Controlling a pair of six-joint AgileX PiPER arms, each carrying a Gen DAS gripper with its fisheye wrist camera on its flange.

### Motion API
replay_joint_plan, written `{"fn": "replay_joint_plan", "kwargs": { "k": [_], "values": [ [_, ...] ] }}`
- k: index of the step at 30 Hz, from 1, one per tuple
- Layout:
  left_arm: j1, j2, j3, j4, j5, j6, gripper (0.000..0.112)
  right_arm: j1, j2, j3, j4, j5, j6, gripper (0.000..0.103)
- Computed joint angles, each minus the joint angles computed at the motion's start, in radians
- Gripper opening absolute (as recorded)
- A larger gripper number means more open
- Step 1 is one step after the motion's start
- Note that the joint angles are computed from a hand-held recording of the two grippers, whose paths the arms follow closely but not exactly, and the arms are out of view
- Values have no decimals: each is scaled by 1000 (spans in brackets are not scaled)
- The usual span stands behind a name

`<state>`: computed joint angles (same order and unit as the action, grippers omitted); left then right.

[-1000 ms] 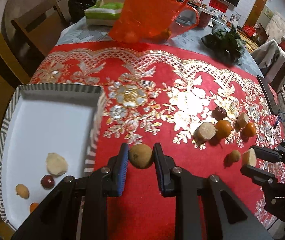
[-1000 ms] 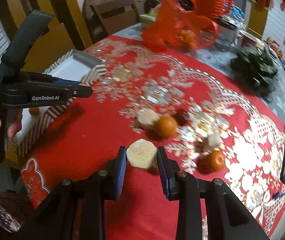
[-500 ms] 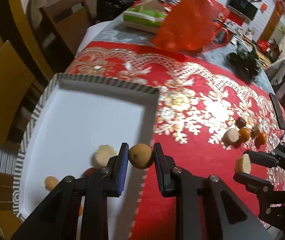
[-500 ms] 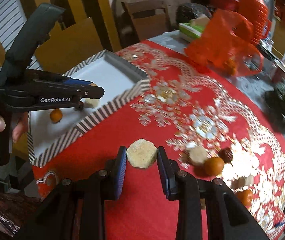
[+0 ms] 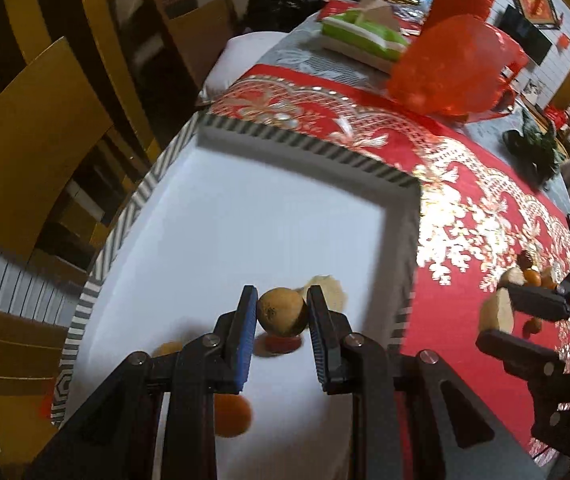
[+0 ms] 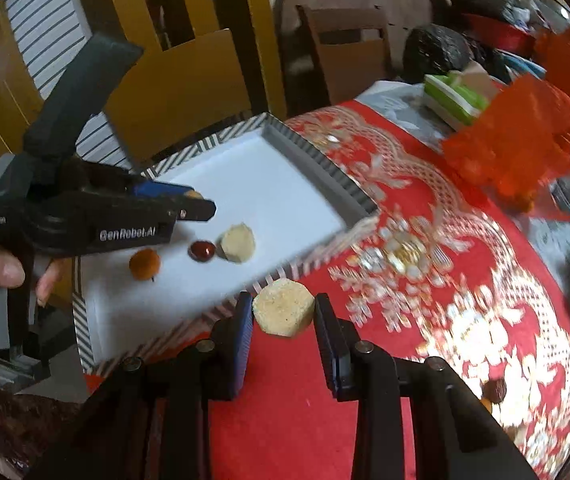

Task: Organize fruits
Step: 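Carry longan and yam slice over the white tray and open both tools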

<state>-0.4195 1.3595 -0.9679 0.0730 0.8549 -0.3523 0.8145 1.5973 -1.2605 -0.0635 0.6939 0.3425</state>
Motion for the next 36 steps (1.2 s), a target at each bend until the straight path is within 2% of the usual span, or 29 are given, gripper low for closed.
{"fn": "replay_joint_plan", "kwargs": {
  "k": [10, 19, 34, 36],
  "values": [
    [126, 37, 35, -79, -45, 112, 24, -28, 225, -236, 84, 36, -117, 33],
    [172, 95, 33, -120, -75, 170, 24, -63, 398, -419, 130, 101, -175, 33],
    [192, 128, 32, -111, -87, 169, 25, -78, 478, -463, 161, 103, -163, 34],
    [185, 131, 29, -99, -88, 159, 30, -76, 476, -455, 155, 92, -146, 34]
  ]
}}
